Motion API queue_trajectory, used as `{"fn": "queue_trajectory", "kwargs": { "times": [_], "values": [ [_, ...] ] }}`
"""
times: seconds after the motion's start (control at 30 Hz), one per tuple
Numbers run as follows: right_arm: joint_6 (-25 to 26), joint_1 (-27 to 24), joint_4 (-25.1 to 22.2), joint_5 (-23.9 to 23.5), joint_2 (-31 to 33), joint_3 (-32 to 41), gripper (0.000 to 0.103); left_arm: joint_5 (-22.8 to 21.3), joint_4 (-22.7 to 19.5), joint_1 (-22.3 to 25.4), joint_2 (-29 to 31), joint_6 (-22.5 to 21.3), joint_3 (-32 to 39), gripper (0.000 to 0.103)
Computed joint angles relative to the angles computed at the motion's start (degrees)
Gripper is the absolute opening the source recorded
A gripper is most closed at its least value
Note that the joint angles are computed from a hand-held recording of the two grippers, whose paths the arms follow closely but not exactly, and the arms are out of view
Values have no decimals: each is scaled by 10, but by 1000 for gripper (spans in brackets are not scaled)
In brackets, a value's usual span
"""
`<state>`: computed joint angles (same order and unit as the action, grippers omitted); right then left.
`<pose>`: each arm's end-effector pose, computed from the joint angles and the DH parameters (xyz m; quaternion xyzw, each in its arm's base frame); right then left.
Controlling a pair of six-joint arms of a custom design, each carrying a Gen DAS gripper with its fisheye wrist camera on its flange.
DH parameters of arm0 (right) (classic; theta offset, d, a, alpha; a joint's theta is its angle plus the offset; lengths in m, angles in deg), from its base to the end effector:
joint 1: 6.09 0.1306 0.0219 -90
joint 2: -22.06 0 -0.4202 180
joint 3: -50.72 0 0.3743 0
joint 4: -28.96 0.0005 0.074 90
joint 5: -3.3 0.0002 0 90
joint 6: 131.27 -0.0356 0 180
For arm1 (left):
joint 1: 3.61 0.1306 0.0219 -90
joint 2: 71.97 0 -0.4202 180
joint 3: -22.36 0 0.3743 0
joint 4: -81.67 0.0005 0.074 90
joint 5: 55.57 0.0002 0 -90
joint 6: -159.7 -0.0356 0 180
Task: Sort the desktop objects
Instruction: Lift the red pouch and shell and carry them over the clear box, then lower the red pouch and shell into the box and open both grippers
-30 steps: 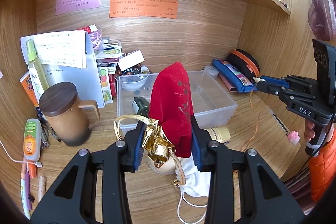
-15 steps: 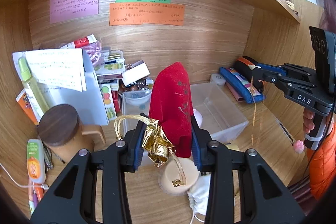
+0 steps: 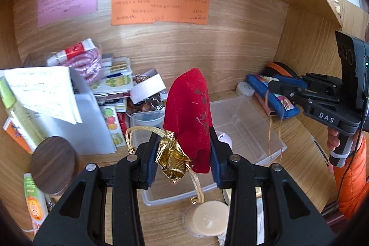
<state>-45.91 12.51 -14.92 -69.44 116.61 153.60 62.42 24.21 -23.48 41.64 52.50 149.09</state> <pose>0.4901 0.1532 0.5407 -0.0387 0.8810 -0.0396 0.4699 0.5866 -0.2303 0.5268 0.3732 0.8181 -0.2316 0.3712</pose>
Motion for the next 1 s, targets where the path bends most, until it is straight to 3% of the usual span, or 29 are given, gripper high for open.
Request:
{"fn": "queue_trajectory", "kwargs": {
  "times": [0.7,0.93,1.0],
  "values": [
    [18,-32,-86,-44,97,43,16,-64,-155,-40,153,-74,188,38],
    [36,-34,-113,-42,126,61,16,-92,-188,-47,184,-90,215,38],
    [42,-35,-120,-40,132,65,16,-103,-178,-50,180,-99,201,38]
  ]
}}
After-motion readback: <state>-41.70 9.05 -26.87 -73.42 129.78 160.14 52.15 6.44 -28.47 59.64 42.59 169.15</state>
